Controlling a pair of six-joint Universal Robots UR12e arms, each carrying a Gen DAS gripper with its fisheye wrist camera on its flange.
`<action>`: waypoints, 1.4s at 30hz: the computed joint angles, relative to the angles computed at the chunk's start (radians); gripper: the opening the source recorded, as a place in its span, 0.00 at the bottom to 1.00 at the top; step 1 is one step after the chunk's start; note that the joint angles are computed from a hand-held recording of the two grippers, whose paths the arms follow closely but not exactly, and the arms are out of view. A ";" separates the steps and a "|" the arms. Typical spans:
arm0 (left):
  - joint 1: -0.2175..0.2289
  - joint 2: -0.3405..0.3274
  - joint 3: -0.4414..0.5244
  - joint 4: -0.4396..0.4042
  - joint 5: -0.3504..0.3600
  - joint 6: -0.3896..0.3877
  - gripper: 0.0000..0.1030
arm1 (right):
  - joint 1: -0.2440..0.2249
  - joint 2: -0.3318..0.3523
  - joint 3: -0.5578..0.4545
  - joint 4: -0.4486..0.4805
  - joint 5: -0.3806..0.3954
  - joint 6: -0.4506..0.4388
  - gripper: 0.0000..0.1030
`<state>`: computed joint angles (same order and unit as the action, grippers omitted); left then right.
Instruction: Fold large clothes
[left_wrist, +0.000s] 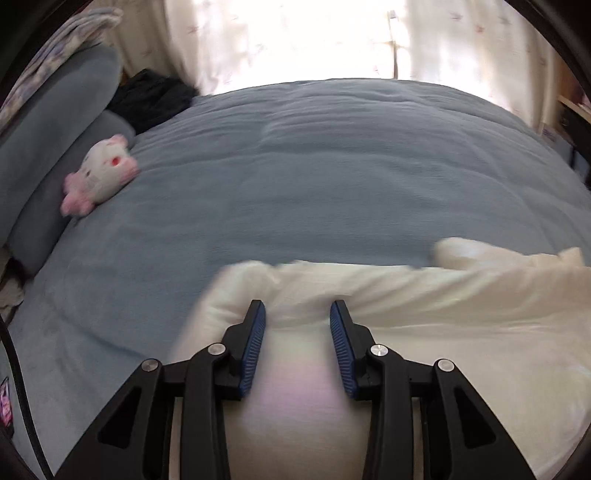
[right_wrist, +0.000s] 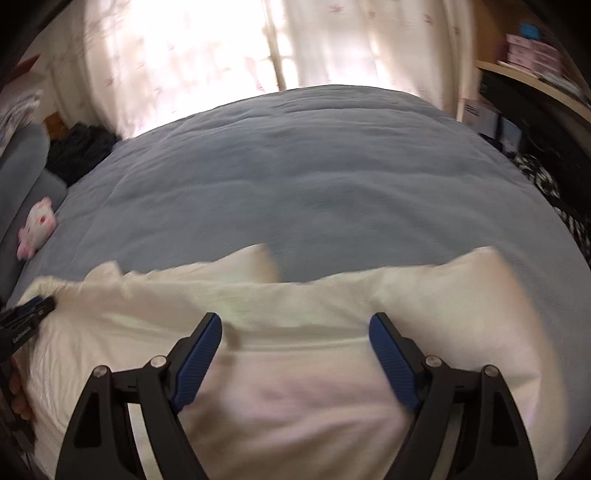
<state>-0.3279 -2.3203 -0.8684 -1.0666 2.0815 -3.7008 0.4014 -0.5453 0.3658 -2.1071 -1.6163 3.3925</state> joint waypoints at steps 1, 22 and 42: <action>0.007 0.007 -0.014 -0.007 -0.002 -0.006 0.43 | -0.008 -0.015 0.026 -0.007 -0.006 0.015 0.79; 0.033 0.041 -0.150 0.141 -0.058 -0.116 0.76 | -0.050 -0.095 0.272 -0.230 0.052 0.164 0.85; -0.081 0.273 -0.320 0.228 -0.011 -0.144 0.76 | 0.010 -0.261 0.362 -0.202 0.046 0.119 0.85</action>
<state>-0.4084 -2.0470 -1.1880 -0.8385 2.0703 -3.8444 0.4116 -0.8066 0.7282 -2.3094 -1.5701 3.5119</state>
